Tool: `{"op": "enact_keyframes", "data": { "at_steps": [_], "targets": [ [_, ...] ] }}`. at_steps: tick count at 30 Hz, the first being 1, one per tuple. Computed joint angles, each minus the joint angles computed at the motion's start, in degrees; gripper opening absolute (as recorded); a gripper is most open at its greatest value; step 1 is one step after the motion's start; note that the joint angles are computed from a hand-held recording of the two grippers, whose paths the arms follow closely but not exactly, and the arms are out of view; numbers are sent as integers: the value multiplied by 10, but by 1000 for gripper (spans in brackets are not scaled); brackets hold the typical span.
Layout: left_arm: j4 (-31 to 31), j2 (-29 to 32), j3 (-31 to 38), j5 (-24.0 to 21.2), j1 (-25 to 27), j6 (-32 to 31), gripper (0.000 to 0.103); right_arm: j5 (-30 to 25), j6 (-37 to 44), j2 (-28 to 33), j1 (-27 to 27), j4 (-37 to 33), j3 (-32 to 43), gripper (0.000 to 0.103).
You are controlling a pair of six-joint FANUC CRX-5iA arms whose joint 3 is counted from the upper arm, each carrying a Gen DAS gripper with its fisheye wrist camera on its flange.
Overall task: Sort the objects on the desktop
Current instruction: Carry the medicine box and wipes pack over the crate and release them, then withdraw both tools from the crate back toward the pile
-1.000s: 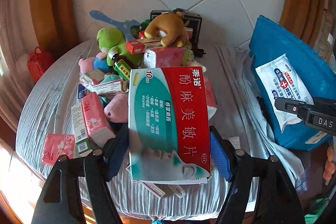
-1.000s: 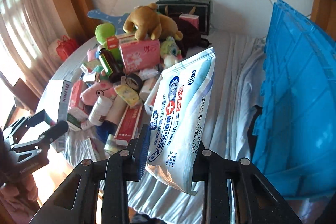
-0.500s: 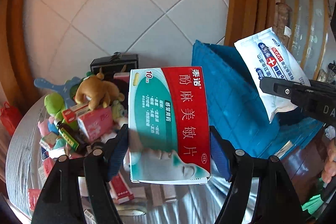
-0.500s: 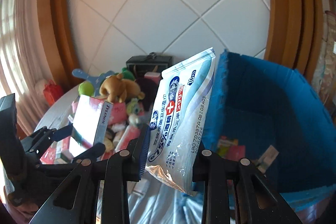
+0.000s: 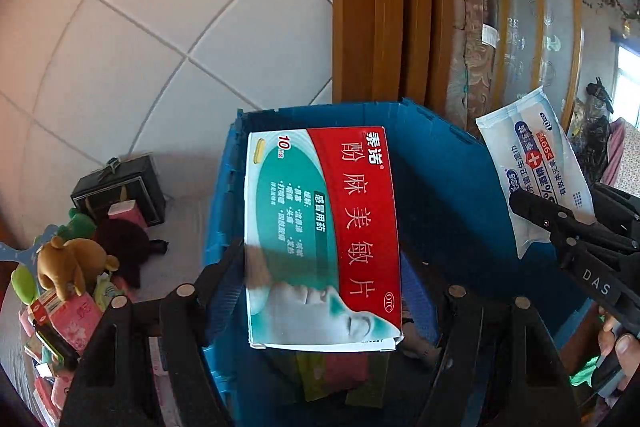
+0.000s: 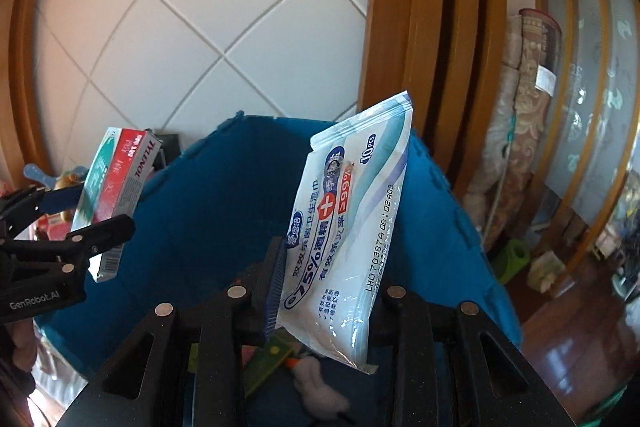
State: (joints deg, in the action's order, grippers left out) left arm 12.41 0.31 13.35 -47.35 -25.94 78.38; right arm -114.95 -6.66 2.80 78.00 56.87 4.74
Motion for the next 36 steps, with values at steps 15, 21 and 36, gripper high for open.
{"op": "enact_keyframes", "data": {
  "at_steps": [15, 21, 36],
  "targets": [
    [-68, 148, 206, -220, -53, 48, 72, 24, -56, -79, -5, -82, -73, 31],
    [-63, 141, 196, -208, -49, 57, 72, 24, -43, -68, -8, -86, -61, 58],
    [-104, 123, 182, -173, -63, 76, 72, 23, -45, -75, -2, -50, -79, 103]
  ]
}}
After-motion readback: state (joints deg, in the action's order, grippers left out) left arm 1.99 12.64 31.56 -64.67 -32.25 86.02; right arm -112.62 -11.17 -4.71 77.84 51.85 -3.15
